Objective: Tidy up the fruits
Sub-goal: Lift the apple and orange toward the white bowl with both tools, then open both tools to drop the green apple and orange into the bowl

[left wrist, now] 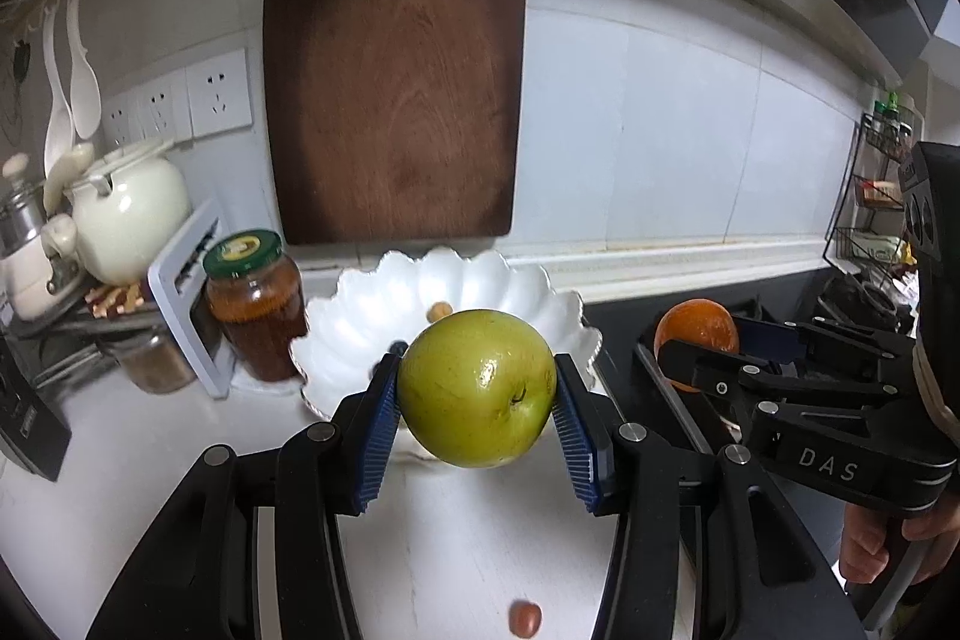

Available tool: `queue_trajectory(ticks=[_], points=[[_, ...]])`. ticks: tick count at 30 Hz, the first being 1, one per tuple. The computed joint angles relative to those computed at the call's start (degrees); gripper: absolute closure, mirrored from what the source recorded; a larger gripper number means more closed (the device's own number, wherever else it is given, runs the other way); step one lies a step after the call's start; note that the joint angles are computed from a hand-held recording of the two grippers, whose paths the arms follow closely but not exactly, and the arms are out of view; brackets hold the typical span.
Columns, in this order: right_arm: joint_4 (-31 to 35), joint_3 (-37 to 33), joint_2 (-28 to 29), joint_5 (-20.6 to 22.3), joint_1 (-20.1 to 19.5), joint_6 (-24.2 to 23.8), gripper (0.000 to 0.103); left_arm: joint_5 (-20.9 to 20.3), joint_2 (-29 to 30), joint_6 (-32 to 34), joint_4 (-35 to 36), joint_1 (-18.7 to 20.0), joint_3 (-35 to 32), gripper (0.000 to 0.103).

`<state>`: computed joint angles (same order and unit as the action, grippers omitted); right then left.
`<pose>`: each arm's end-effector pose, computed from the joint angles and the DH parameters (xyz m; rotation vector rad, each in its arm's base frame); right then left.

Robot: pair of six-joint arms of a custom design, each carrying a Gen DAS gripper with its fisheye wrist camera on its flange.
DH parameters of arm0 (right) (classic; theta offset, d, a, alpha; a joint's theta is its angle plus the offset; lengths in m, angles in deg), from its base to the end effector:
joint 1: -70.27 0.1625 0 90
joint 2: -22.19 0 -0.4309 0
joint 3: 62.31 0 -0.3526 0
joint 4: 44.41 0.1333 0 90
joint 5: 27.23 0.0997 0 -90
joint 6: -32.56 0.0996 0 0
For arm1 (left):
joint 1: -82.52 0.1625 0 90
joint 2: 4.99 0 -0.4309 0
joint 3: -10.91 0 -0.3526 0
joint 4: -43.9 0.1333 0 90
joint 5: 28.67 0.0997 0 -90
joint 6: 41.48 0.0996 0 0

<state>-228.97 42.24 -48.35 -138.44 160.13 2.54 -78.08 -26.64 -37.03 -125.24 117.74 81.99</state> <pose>0.0959 -0.5659 0.4127 0.3460 -2.2605 1.1706 -0.5016 -0.5966 0.0374 1.0356 2.3245 -1.0062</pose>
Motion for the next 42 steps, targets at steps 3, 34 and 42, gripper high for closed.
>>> queue_trajectory(ticks=[3,34,42], points=[[-0.2,-1.2,0.7,0.1,0.2,-0.3,0.057,0.2,0.7,0.8,0.2,0.3,-1.8,0.055],[12.9,-21.6,11.6,-3.5,-0.5,-0.2,0.057,0.3,14.2,1.2,22.5,5.8,-34.2,0.055],[17.5,-26.3,15.2,-6.9,-1.0,-1.0,0.057,-2.0,20.5,-2.9,38.4,8.2,-49.3,0.055]])
